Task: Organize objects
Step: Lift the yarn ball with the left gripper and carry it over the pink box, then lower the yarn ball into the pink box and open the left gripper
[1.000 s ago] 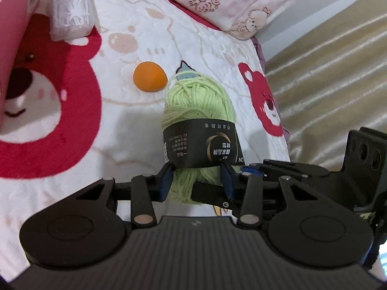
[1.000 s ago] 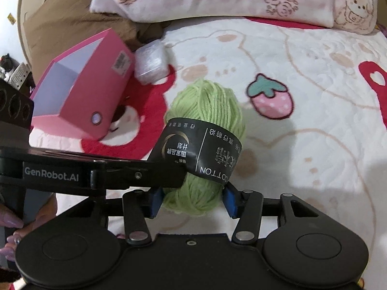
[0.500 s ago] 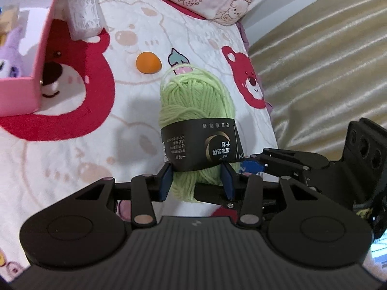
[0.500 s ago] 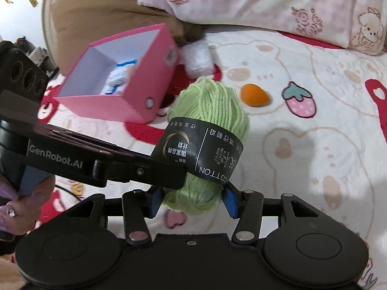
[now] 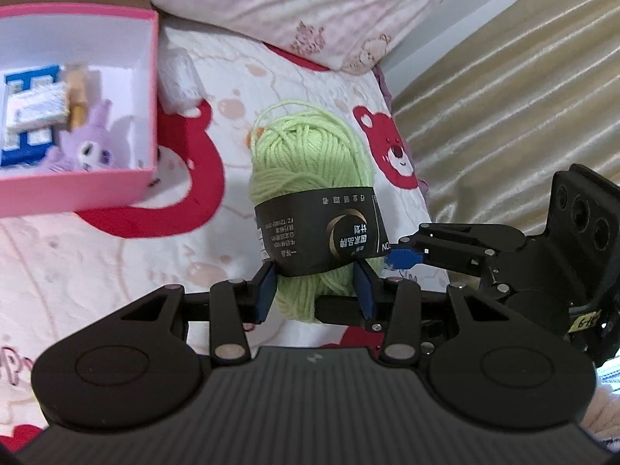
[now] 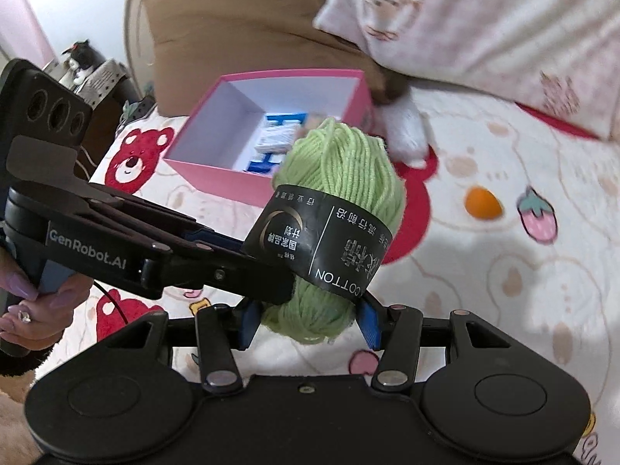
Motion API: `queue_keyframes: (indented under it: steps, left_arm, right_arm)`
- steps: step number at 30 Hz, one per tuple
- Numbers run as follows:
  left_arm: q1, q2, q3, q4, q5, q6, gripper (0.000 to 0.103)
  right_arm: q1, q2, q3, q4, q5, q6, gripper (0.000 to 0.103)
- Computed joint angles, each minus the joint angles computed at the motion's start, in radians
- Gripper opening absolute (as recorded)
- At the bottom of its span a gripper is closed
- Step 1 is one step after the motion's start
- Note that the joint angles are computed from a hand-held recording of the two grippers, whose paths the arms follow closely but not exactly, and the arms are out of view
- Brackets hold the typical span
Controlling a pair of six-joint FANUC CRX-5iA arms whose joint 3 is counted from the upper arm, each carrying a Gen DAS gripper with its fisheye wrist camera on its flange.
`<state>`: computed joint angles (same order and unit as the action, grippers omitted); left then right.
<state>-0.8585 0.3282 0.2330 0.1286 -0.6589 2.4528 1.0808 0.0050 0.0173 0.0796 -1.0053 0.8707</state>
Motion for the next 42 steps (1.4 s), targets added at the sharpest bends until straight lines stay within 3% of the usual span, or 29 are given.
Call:
queue_keyframes:
  steps: [9, 18, 27, 30, 32, 36, 40, 42]
  left_arm:
    - [0.070, -0.069, -0.030, -0.024, -0.071, -0.051, 0.041]
    - [0.185, -0.089, -0.100, -0.009, -0.072, -0.093, 0.041]
    - [0.291, -0.050, -0.242, 0.195, 0.083, -0.259, 0.042]
    - [0.297, -0.032, -0.257, 0.206, 0.123, -0.261, 0.042]
    - [0.296, -0.019, -0.246, 0.168, 0.128, -0.222, 0.042]
    - [0.284, -0.003, -0.175, -0.012, 0.061, -0.092, 0.042]
    - [0.281, 0.018, -0.181, 0.026, 0.061, -0.125, 0.039]
    - [0.265, 0.043, -0.148, -0.017, 0.038, -0.083, 0.037]
  right_arm:
    - [-0.024, 0.141, 0.180, -0.023, -0.011, 0.038, 0.057]
    - [-0.106, 0.306, 0.311, -0.116, 0.104, 0.127, 0.057]
    - [-0.164, 0.466, 0.444, -0.154, 0.095, 0.117, 0.057]
    - [-0.157, 0.495, 0.453, -0.105, 0.092, 0.101, 0.058]
    - [-0.151, 0.505, 0.447, -0.069, 0.098, 0.097, 0.059]
    - [-0.147, 0.477, 0.388, -0.064, 0.157, 0.138, 0.059]
    - [-0.131, 0.439, 0.323, -0.030, 0.212, 0.188, 0.058]
    - [-0.119, 0.427, 0.295, 0.007, 0.227, 0.190, 0.054]
